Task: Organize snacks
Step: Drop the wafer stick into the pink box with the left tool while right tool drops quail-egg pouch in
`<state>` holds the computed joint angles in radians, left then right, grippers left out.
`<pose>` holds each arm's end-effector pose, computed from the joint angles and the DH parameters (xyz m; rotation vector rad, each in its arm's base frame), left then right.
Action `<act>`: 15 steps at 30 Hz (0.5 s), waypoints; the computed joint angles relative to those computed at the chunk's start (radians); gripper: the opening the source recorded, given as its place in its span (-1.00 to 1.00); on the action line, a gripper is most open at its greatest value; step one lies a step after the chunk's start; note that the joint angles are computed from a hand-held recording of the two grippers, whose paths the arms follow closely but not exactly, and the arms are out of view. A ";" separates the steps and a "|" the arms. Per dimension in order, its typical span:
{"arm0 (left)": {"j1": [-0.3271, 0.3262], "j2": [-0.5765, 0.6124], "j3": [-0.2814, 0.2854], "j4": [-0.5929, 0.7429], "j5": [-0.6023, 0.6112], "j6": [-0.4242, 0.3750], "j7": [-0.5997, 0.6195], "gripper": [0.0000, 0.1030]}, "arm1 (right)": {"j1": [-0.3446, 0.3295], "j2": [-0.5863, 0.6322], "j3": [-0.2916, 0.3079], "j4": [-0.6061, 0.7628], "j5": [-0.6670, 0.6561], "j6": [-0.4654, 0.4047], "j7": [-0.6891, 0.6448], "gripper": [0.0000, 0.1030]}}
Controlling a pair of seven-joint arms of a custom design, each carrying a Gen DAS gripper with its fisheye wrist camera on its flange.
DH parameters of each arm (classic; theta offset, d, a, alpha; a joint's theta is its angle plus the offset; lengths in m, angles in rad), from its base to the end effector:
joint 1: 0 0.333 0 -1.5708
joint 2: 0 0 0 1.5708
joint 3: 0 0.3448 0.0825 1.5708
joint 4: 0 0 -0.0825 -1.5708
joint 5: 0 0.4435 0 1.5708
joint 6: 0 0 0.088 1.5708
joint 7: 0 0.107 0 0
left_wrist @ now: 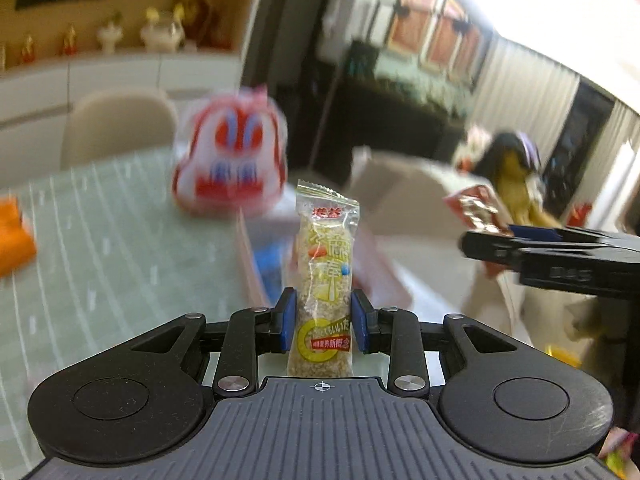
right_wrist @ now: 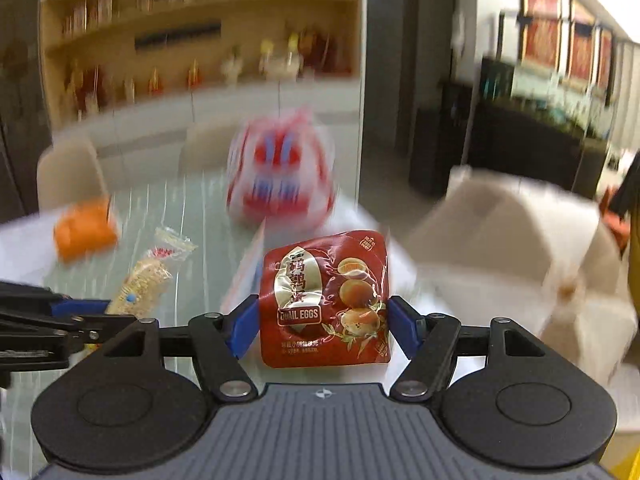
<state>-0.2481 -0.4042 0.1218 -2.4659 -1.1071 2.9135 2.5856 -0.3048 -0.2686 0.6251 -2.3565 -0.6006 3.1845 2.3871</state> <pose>0.4972 -0.0040 0.5077 -1.6067 1.8440 -1.2070 0.5023 0.2430 0.5179 -1.6917 1.3972 -0.7535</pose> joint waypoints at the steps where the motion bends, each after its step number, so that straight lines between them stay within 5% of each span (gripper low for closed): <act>1: -0.009 0.048 -0.007 0.047 -0.007 0.027 0.000 -0.35 | -0.004 0.020 -0.011 0.029 -0.001 0.004 -0.010 0.33; 6: 0.038 0.299 -0.070 0.272 -0.012 -0.033 -0.136 -0.35 | -0.116 0.131 0.036 0.146 -0.117 0.009 0.021 0.34; 9: 0.054 0.442 -0.111 0.396 -0.133 -0.060 -0.070 -0.35 | 0.016 0.209 -0.096 0.166 -0.010 -0.004 -0.136 0.34; 11: 0.065 0.538 -0.141 0.463 -0.093 -0.072 -0.103 -0.36 | 0.067 0.256 -0.141 0.182 0.097 -0.027 -0.264 0.34; 13: 0.064 0.615 -0.158 0.506 0.015 -0.067 -0.200 -0.36 | 0.086 0.294 -0.156 0.194 0.185 -0.046 -0.361 0.34; 15: 0.084 0.641 -0.202 0.512 -0.027 -0.005 -0.152 -0.35 | 0.081 0.334 -0.147 0.222 0.308 -0.076 -0.484 0.34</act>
